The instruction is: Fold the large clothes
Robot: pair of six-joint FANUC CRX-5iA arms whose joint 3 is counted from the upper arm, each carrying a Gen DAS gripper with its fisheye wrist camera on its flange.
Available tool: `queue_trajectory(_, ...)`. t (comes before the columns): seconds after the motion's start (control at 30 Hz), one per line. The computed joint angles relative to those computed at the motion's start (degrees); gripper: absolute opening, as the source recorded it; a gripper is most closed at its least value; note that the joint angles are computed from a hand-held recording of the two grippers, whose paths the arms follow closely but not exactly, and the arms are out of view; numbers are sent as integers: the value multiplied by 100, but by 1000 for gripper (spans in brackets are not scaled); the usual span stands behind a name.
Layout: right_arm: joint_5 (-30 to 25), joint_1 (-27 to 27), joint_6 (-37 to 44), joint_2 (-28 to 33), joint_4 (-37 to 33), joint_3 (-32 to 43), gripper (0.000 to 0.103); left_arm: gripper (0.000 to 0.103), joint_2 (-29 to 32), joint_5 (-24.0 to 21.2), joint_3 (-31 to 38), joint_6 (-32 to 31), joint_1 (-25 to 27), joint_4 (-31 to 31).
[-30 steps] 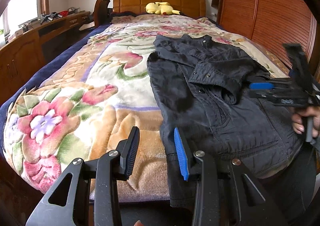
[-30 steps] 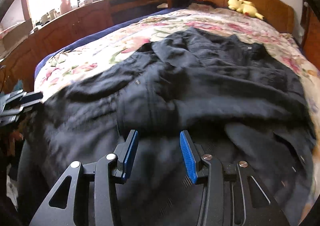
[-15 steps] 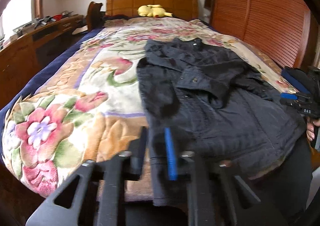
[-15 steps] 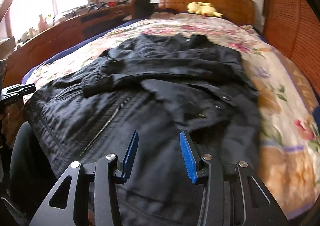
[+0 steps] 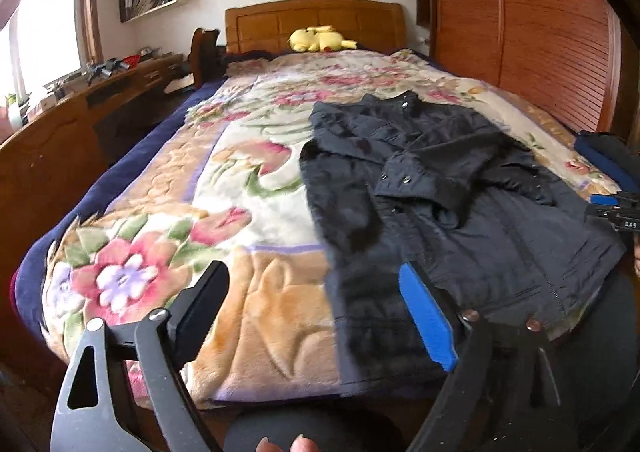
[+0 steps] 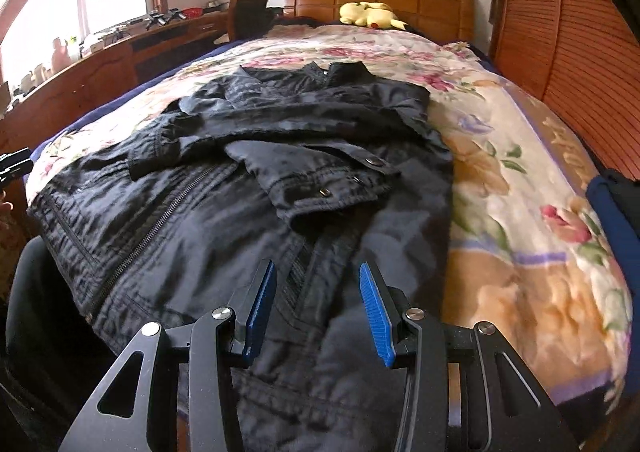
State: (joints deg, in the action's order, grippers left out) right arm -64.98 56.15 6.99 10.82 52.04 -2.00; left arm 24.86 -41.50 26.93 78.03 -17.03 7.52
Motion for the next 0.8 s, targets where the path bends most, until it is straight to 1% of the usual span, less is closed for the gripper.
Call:
queue_trajectory(0.13,-278,55,2,-86,-91,-43,45,91,111,-292,115,113,19,-154)
queue_trajectory(0.23,-490,72,16,-136,-251,-43,48,91,167,-406,101,103,38,-131)
queue_trajectory(0.4,-698,46,98,-140,-604,35,50,91,347,-627,222,149,63,-49)
queue_trajectory(0.53,-654,10,72,-155,-775,26,52,91,458,-725,280,104,94,77)
queue_trajectory(0.73,-493,-22,-63,-190,-799,-63,54,91,594,-864,374,98,115,157)
queue_trajectory(0.8,-356,-35,0,-264,-866,-145,54,91,579,-875,338,88,134,228)
